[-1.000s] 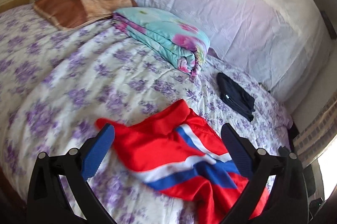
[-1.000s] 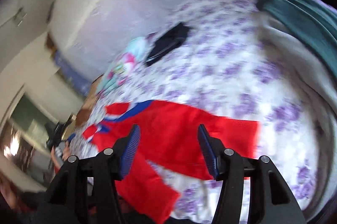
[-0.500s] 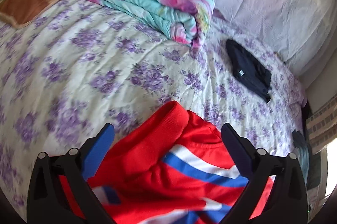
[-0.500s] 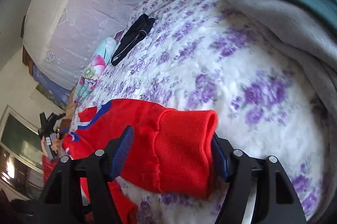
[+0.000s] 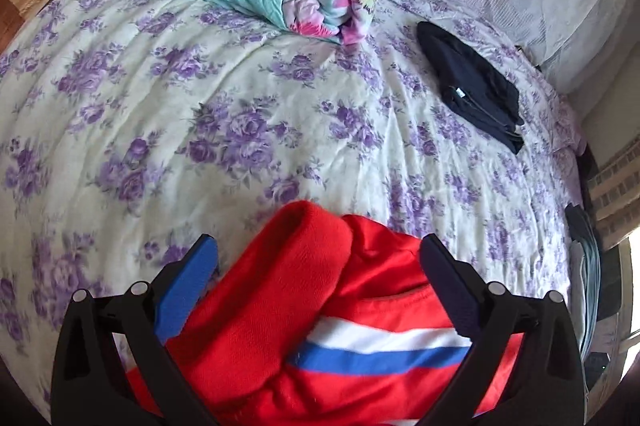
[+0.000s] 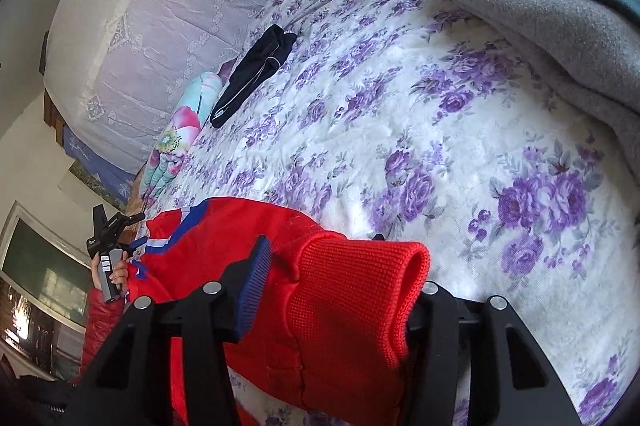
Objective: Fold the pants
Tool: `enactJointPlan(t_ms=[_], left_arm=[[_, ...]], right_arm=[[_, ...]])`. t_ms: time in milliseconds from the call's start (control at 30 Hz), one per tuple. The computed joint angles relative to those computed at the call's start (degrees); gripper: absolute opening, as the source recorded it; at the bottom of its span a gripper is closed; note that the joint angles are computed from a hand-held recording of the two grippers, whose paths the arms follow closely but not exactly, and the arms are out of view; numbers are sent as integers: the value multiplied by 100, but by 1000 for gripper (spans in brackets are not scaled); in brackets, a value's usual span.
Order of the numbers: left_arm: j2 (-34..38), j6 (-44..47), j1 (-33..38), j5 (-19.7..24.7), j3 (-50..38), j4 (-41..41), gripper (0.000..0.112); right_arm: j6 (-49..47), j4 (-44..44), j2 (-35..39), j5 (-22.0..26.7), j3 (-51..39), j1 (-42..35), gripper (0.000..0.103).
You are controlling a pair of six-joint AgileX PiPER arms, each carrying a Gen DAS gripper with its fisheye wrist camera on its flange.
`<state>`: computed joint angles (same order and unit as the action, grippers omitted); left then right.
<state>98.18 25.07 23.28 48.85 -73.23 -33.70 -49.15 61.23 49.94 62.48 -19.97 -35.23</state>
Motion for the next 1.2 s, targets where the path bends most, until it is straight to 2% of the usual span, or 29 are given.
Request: enactJointPlan(t_ms=[67,100,133,200,233,367,500,567,633,833,1000,1067,1200], left_arm=[[160,57,1,164,-99,-141,97],[161,-24,-46,98,-71,-82,94],[79,-247,-158,-154,43,138,81],[-21,-451,-253,-360,194,355,64],[-49,-370,-234,-385,266,275,60],[-365,-53,-274,-713,654,154,55],[-782,266,-228,-838,893,-77,46],[-1031,579,-8,-669,951,-510,45],[-1197,710,155,-515,940,-795,43],[-1716,1048,692,-57,914,-1617,42],[-1755,724,975,95,460,-1696,41],[-1631,575,1103,159,187,-1811,41],[-1291,245,1107,-75,-238,-1709,41]], right_arm=[[-24,2,10,20,-3,-19,52],[35,-11,-34,18,9,-9,52],[38,-7,-43,12,16,-7,52],[53,15,-56,-28,31,32,52],[58,31,-59,-62,39,61,52],[75,63,-44,-102,38,101,52],[22,159,-74,-25,87,-40,50],[-106,252,-16,99,89,-232,43],[-319,370,86,216,47,-419,27],[-451,708,303,-36,-542,-273,21],[-9,690,939,-827,-2086,843,21],[218,616,1411,-1233,-2787,1362,21],[1001,249,2848,-1952,-4511,2423,21]])
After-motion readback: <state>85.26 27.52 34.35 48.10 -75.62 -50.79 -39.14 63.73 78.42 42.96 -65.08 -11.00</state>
